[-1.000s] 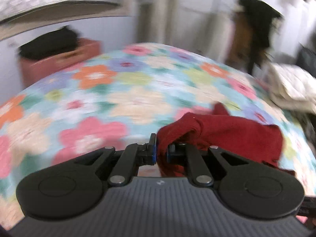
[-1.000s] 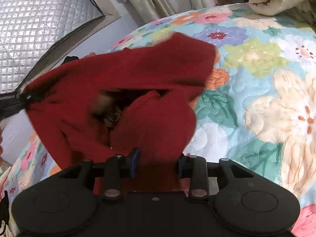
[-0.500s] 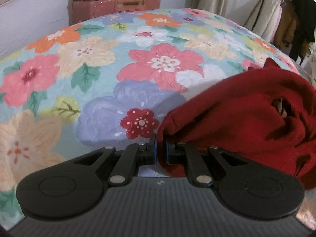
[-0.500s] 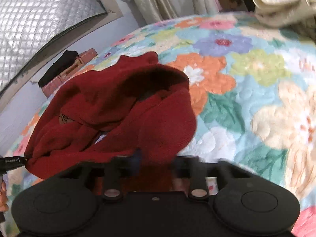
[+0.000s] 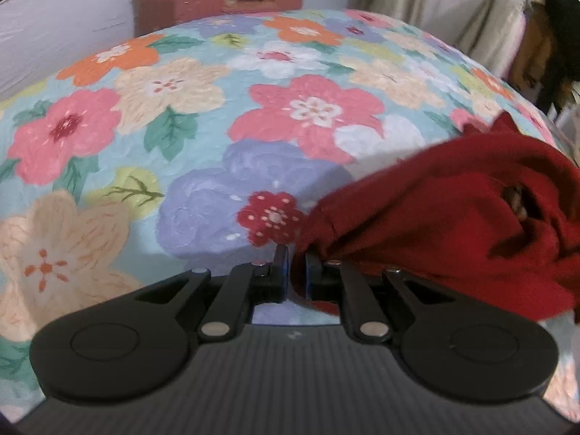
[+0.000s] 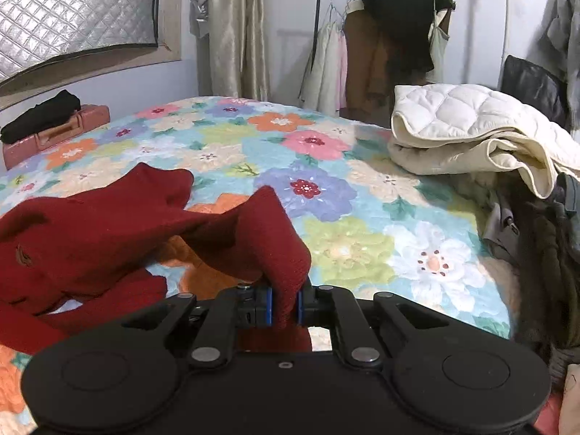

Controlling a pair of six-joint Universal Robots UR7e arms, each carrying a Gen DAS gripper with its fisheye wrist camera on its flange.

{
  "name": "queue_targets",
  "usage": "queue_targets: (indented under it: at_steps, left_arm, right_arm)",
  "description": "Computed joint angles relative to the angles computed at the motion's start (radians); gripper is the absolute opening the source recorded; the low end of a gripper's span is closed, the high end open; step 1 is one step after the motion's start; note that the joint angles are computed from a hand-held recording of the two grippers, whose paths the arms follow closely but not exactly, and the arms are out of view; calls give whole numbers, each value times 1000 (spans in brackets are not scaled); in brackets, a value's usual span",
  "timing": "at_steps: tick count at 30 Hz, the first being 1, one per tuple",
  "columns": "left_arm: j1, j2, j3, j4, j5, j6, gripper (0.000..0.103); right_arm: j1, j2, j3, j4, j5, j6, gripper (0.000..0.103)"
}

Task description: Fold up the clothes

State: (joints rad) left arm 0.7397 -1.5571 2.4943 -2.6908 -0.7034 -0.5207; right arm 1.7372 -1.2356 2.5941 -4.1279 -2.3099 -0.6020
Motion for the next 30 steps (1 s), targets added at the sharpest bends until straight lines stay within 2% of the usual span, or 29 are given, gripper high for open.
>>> queue_targets:
  at_steps: [1,2,3,5,7,9,14,16,18,20,22,24,27,29,30]
  left_arm:
    - [-16,-17,-2,23,-4,-15,29]
    - [-36,-33,3,22,-1,-26,51]
    - [-63,-46,8,24,11,-39,59]
    - [-113,-50,-4,53,32,-40,60]
    - [-143,-33,-27,44,17,-7,65]
    - [-145,21,-55,-59,-49,90,72]
    - [-93,232,-173,-224,-273,354,75]
    - [-89,313,-218,-251,-325,436,78]
    - [-97,382,-257,-266,-340,496,80]
    - [-102,430,-292,-271,-362,527,80]
    - [-92,457,-319,-279,-417,531,80]
    - [-84,481,-336,-302,-449,524,86]
    - [-79,528,-352,-351,-419,524,95]
    - [-66,546,-360,-367,-422,514,94]
    - [-53,549,-356,-395,-449,517,86]
  right_arm:
    - [2,-1,-6,12,10,-12,13]
    - [6,-1,-13,26,22,-25,13]
    - [10,-1,-21,39,33,-38,13]
    - [17,-1,-36,67,56,-64,13]
    - [20,8,-54,78,80,-90,13]
    - [19,12,-73,101,110,-103,13]
    - [9,-82,-107,330,296,-67,13]
    - [24,-107,-142,426,350,-73,13]
    - [36,-125,-176,513,381,-61,13]
    - [46,-138,-211,595,411,-48,13]
    - [35,-162,-235,684,473,-7,13]
    - [22,-183,-242,749,532,35,13]
    - [-3,-218,-241,834,630,96,13]
    - [-23,-236,-235,877,698,132,13]
    - [-36,-245,-235,907,738,152,14]
